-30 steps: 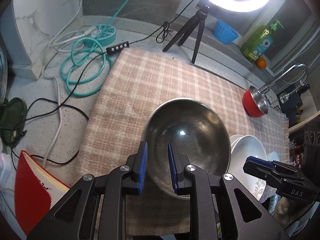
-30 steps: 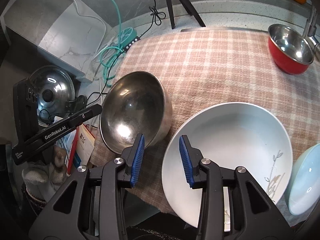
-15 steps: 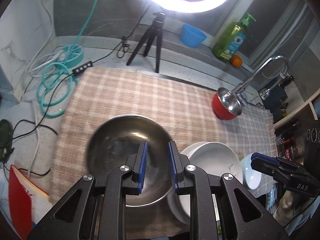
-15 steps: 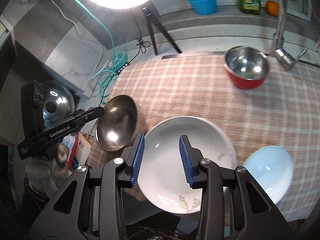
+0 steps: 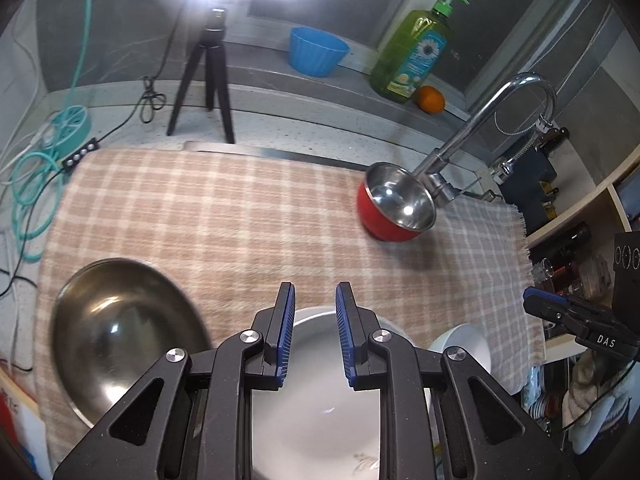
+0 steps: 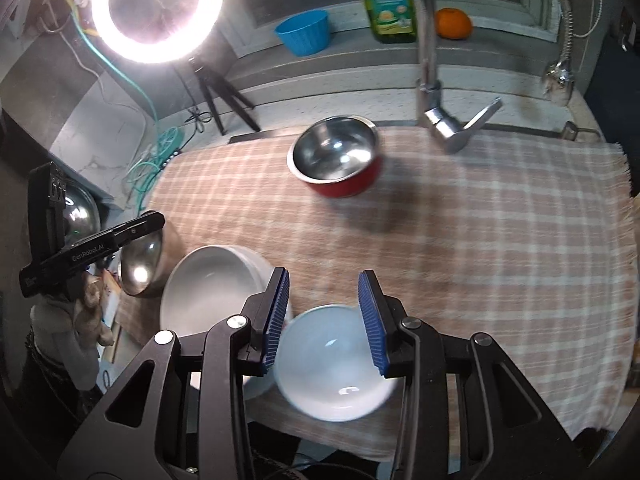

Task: Organize plates and bowls
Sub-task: 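Move both tools to the rim of the red-bottomed steel bowl, then close both tools on the red bowl rim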

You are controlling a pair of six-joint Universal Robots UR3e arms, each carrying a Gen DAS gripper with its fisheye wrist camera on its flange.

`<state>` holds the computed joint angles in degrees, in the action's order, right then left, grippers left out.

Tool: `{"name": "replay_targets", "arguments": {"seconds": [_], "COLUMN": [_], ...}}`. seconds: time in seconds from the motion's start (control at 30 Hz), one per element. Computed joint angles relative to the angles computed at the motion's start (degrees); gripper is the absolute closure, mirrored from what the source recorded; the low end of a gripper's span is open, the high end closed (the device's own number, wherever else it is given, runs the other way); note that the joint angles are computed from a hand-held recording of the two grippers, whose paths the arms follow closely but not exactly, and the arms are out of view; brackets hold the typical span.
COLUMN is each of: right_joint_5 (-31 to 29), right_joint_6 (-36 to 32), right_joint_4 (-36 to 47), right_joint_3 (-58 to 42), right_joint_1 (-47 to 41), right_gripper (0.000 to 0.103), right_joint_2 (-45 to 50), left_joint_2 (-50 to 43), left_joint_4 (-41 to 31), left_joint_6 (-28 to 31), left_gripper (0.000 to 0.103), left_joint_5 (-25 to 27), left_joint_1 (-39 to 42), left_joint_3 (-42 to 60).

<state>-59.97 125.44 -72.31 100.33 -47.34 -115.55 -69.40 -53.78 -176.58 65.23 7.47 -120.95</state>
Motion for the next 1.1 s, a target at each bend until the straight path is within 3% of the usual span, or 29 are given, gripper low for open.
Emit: {"name": "replay_targets", "arguments": {"seconds": [0.17, 0.4, 0.63, 0.8, 1.1], "right_joint_5": [1.7, 2.6, 4.2, 4.1, 3.0], "right_joint_6": [0.4, 8.6, 16.4, 20.4, 25.1], "right_joint_4": [-4.4, -15.1, -18.8, -22.3, -25.7], "right_joint_3": [-4.0, -8.8, -14.9, -17.4, -20.1], "right_joint_1": [-0.8, 6.2, 11.2, 14.6, 18.0], "right_gripper": [0.066, 0.066, 0.066, 0.066, 0.08], "right_joint_2": [9.2, 25.8, 39.4, 44.0, 49.2], "left_joint_2": [-11.1, -26.2, -37.7, -42.9, -48.0], "left_joint_4": [8.1, 13.7, 12.2, 10.2, 7.5], "left_joint_6": [-7.4, -14.3, -17.5, -18.4, -17.6], "left_gripper": [0.084, 0.084, 0.084, 0.084, 0.084], "left_joint_5": [2.3, 3.3, 3.0, 2.8, 3.5], "left_joint_1": [-7.8, -13.4, -14.1, -14.2, -15.0], "left_joint_3": [5.3, 14.9, 24.8, 30.4, 36.6]}}
